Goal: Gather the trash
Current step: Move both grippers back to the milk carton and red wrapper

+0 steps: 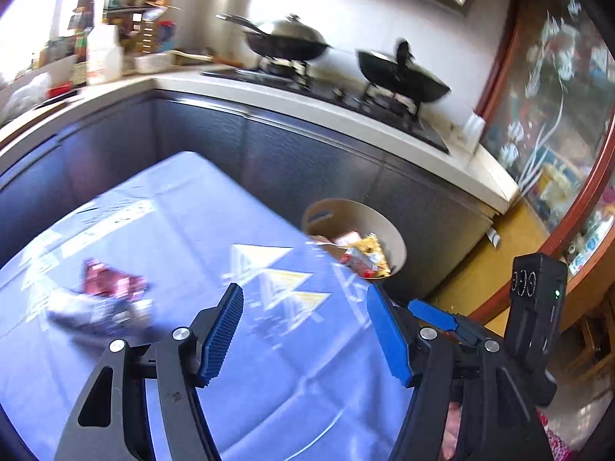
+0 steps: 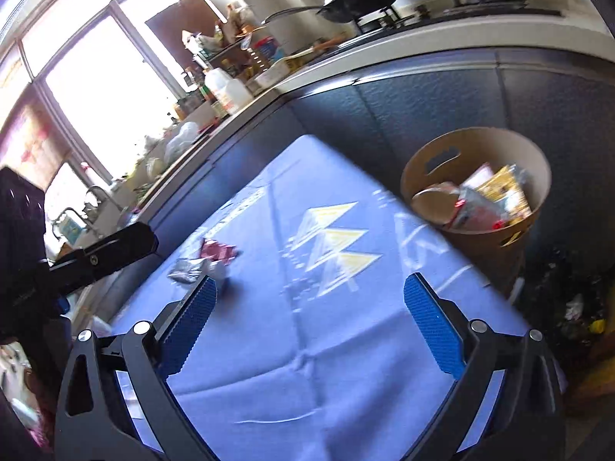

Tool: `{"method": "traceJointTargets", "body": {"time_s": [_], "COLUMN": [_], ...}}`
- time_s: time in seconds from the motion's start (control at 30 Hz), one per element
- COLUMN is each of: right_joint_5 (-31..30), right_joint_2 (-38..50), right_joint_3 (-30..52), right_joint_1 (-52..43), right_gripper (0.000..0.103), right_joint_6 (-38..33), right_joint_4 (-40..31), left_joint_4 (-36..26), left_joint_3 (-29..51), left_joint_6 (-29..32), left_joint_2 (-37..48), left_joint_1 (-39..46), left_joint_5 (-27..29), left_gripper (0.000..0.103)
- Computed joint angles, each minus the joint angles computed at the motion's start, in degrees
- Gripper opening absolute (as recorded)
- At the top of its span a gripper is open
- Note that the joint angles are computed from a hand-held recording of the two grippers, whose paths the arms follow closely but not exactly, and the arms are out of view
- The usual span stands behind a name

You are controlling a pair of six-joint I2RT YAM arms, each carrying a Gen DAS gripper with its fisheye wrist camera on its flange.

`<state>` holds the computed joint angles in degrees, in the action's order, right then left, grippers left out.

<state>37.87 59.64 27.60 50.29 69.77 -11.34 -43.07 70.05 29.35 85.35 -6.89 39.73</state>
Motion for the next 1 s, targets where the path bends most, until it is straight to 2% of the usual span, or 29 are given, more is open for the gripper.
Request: {"method": "traceJointTargets", "body": {"time_s": [0.17,0.37,0.47,0.57,0.63,0.73,0.8,0.9,1.0], "right_joint_5": [-4.99,-13.64,-16.58,-19.5,-22.14,-26.04,-29.39,-32.18,-38.48], "right_joint_2": [8.54,18.43,24.08,29.97,33.74,39.5,43.66,49.79,55.76], "right_joint_3": [3.44,7.21,11.91,18.31,22.84,30.11,35.15,42.93,49.6], "right_joint_1": [-0.15,-2.88,-4.03,-5.35,-7.39,-11.77,-15.4,-19.53,-22.54], "right_gripper": [0.097,0.096,0.081,0.07,0.059,0.051,0.047,0.047,0.047], "right_joint_6": [-0.24,-3.28,-7.05,-12.72,-17.28,-21.1,-23.44,-25.93,-27.36], "right_joint_4": [7.28,15.91,16.44,15.12,14.25,13.0,12.99,9.64,6.29], "left_joint_4": [-4.41,-8.04,-11.33,-15.16,-17.93,-20.35,-21.1,-22.03,-23.72], "left_joint_3": [4.84,15.37,21.5,26.43,28.94,30.21,30.77,32.04,35.43], "left_joint_6": [7.51,8.7,8.72,8.72,8.6,8.35,7.79,5.66,3.07], "left_joint_2": [4.05,15.64,22.88,28.62,31.71,34.45,35.76,37.6,40.37], "left_joint_1": [13.79,26.28,30.32,30.96,30.19,29.15,28.7,27.57,26.22], "left_joint_5": [2.37,1.81,2.39,2.07,2.19,3.62,4.63,5.28,5.58], "left_gripper": [0.067,0.067,0.067,0.067,0.067,0.067,0.067,0.07,0.079]}}
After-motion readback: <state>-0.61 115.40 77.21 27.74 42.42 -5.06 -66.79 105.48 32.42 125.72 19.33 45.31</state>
